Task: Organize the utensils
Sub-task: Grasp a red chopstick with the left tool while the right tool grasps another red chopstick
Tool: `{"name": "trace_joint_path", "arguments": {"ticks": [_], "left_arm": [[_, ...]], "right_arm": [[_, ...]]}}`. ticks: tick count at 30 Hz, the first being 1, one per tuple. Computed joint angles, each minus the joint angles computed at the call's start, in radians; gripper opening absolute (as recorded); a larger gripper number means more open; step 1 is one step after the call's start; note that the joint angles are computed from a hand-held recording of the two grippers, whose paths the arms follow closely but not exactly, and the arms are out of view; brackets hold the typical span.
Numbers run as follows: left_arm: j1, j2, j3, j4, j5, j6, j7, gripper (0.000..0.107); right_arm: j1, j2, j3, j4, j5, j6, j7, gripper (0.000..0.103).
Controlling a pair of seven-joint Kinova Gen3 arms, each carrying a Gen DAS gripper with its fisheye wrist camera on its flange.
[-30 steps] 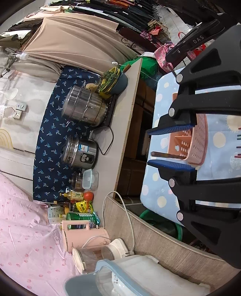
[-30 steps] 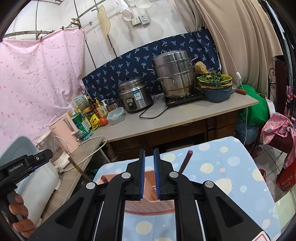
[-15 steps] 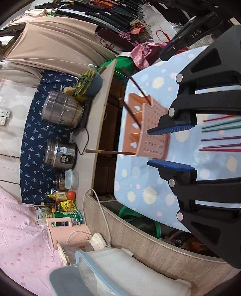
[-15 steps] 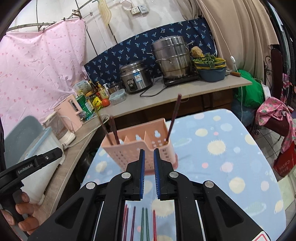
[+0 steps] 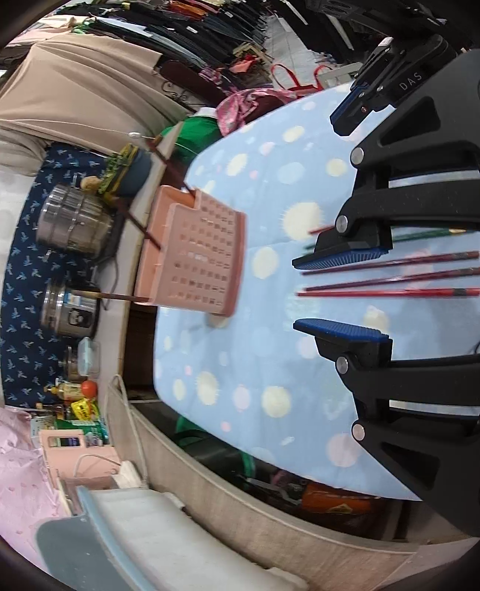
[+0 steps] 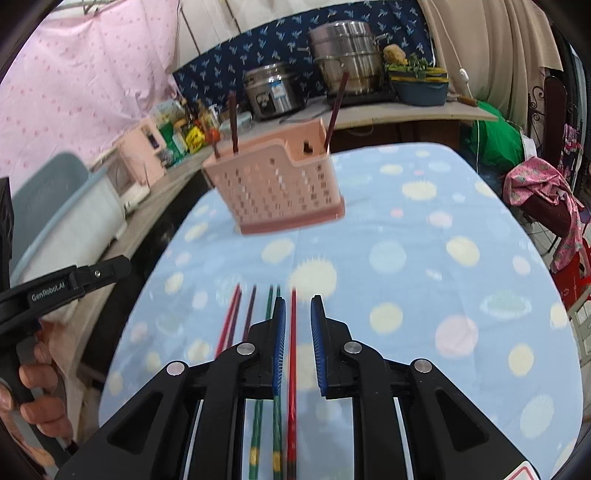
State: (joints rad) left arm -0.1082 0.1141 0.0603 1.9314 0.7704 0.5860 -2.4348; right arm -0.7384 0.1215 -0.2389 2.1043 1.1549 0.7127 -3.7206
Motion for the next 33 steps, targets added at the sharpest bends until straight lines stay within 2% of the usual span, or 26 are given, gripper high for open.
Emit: {"name": "trace_joint_path", "arguments": {"ticks": [7, 17, 26, 33], "left_arm": [[-0.016, 0.013, -0.018, 0.106, -0.050, 0.011, -0.019, 0.026], [-0.054, 0.013, -0.016, 0.227, -0.009, 0.009, -0.149, 0.026], [-0.045, 0.022, -0.018, 0.259, -0.010, 0.011, -0.180, 0.026], [-0.046, 0.034, -0.017, 0.268, -0.021, 0.019, -0.154, 0.026]], "right_arm": [[-0.073, 0.063, -0.024, 0.022, -0.059, -0.008, -0.006, 0.015], [-0.153, 0.118, 0.011, 0.037, -0.113, -0.051, -0.006, 0.015], [-0.178, 0.145, 0.040, 0.031, -0.152, -0.083, 0.020, 0.015], [-0.204, 0.137, 0.052, 0.058, -0.110, -0.088, -0.042, 0.012]]}}
